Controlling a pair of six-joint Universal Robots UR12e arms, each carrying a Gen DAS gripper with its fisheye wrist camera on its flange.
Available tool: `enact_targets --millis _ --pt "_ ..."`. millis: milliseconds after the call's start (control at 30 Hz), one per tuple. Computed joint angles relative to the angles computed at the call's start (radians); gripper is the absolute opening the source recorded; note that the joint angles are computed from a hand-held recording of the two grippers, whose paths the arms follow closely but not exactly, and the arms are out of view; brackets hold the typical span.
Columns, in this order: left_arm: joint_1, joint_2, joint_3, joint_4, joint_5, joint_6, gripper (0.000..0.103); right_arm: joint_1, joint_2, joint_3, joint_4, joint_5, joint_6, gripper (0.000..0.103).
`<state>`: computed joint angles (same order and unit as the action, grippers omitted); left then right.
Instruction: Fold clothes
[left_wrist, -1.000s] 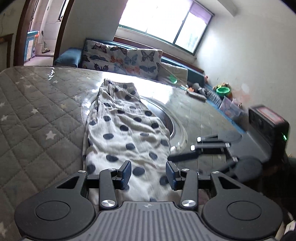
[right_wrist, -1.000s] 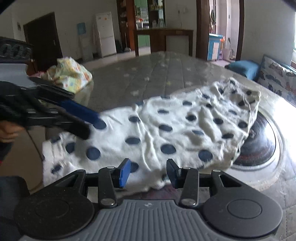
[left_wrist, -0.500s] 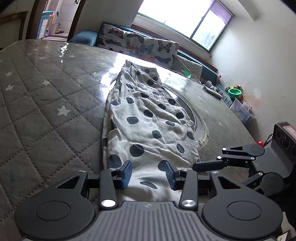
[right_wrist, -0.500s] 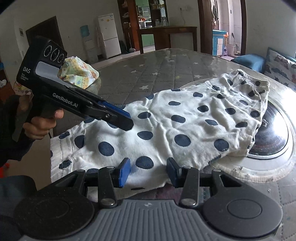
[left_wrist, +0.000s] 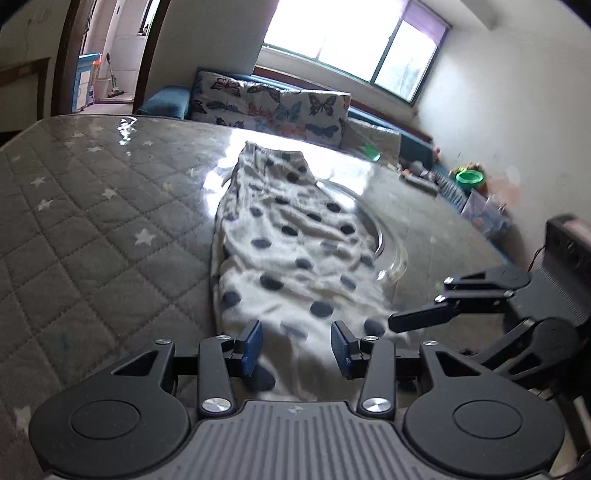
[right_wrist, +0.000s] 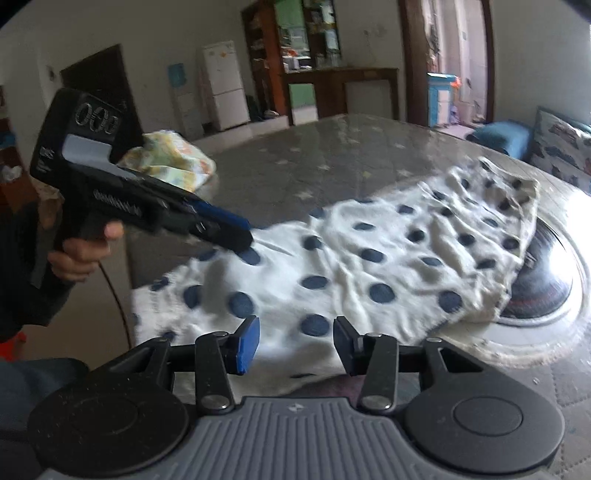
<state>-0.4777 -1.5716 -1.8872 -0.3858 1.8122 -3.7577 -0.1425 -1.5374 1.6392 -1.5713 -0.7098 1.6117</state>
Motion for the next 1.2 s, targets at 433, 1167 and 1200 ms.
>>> enact_targets --millis 433,1167,1200 --pt "-0.014 0.01 0.001 -0.045 0.039 0.005 0.046 -0.005 -0.025 0.019 0.037 -0.027 -0.079 0.047" --pt "-0.085 0.038 -0.008 -0.133 0.102 -0.042 0.03 -0.004 -0.061 0.016 0.202 -0.043 -0.326 0.05" --pt "-0.083 0.039 -0.009 -0.139 0.098 -0.044 0.03 -0.004 -0.06 0.013 0.209 -0.039 -0.331 0.05"
